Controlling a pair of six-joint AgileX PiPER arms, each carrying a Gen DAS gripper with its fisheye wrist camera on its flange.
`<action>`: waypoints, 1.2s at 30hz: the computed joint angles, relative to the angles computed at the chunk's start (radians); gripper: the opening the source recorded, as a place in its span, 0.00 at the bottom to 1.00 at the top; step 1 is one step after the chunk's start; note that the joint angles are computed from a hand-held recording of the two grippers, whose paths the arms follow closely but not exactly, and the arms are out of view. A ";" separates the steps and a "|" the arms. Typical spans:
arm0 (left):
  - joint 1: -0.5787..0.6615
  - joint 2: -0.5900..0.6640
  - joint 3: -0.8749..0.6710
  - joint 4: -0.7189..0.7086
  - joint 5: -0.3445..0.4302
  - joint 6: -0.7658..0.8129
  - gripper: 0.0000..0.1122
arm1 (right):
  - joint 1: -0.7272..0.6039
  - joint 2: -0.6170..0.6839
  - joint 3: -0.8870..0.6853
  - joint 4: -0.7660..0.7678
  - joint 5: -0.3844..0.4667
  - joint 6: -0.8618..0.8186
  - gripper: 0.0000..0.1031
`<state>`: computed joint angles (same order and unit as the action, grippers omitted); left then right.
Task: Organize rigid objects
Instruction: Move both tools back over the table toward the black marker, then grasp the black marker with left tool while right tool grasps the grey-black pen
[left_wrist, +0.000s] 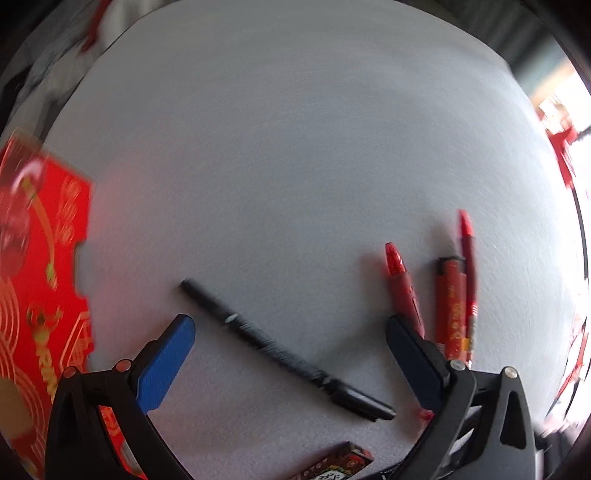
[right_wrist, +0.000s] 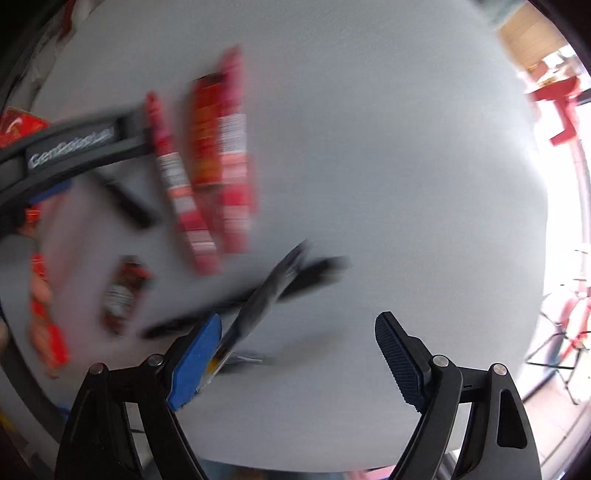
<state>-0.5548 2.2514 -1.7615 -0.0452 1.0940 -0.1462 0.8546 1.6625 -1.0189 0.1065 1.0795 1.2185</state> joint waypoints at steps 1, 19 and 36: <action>-0.009 0.000 0.005 -0.006 -0.017 0.035 0.92 | -0.025 -0.084 0.092 0.012 -0.043 0.041 0.84; -0.030 -0.204 0.365 -0.006 -0.158 0.023 0.92 | 0.131 -0.179 0.312 0.155 -0.194 0.268 0.85; -0.026 -0.371 0.549 0.038 -0.210 -0.198 0.92 | 0.125 -0.030 0.198 0.212 -0.195 0.192 0.89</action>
